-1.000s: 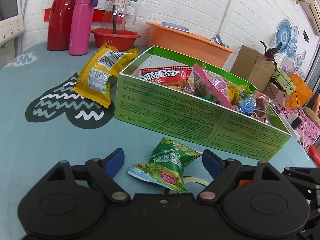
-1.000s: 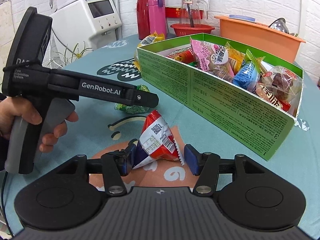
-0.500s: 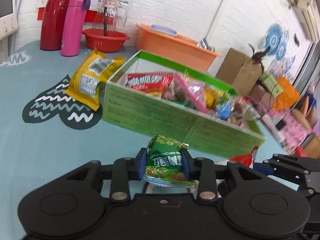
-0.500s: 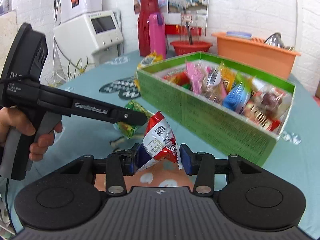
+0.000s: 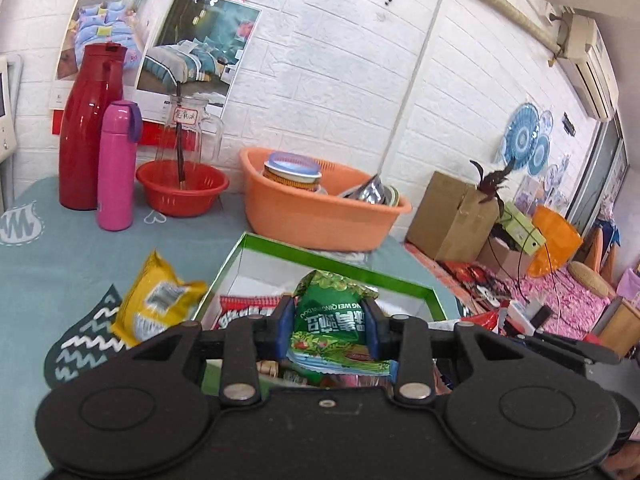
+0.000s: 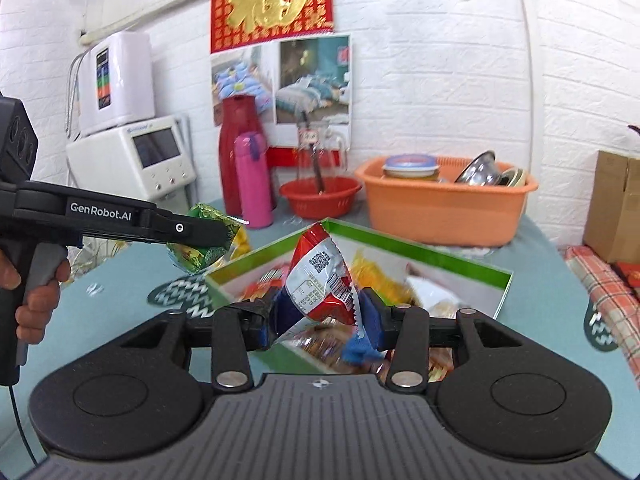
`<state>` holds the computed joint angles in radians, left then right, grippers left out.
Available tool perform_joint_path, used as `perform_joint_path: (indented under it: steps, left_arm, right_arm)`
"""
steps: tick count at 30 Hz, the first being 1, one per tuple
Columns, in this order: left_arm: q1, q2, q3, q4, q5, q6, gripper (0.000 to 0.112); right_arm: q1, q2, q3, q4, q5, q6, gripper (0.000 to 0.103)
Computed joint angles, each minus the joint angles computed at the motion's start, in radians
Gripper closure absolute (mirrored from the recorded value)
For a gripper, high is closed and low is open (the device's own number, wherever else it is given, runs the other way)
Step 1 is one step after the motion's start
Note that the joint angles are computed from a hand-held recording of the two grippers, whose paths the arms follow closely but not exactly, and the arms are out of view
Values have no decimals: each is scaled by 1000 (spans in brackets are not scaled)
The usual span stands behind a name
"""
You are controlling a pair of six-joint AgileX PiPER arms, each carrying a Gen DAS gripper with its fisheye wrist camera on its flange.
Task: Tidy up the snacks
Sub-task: 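Drop the green packet into the box with the left gripper while the right gripper drops the red-white packet in, then grasp the yellow chip bag with the left gripper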
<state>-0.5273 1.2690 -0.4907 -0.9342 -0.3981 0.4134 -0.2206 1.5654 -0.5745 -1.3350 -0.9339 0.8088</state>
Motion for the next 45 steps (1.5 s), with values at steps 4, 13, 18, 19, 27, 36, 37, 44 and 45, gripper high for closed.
perform_joint_path:
  steps: [4,13,18,19,27,36,37,44,45]
  left_arm:
    - [80,112,-72,154,13,-145,20]
    - [211,281,-194,485,61,-445,19]
    - [244,363,-230,621,41,-569,9]
    - [245,369,-226,625,33,-576,9]
    - [226,326,-156,471,-21,-438,9]
    - [208,136,-17,275,-26,-268,9]
    - [209,107,5,239,-26,-239,9]
    - [256,-15,115,85,-23,-130,9]
    - [271,-18,121,92,-15,-146,9]
  right_arm:
    - [62,64,-65,91,49,7,29]
    - [189,224,-254,236,190,16,29]
    - [244,291,-313,299,258,-31,10]
    - [252,297,-319,297,284,-35,0]
    - [234,261,-259,343,241,-124,0]
    - [185,155,-160,238,200,-52,0]
    - [170,136,-148,204,184,-32,0]
    - [96,32,-67,-4,80,86,0]
    - [95,22,-56,-16,74,87,0]
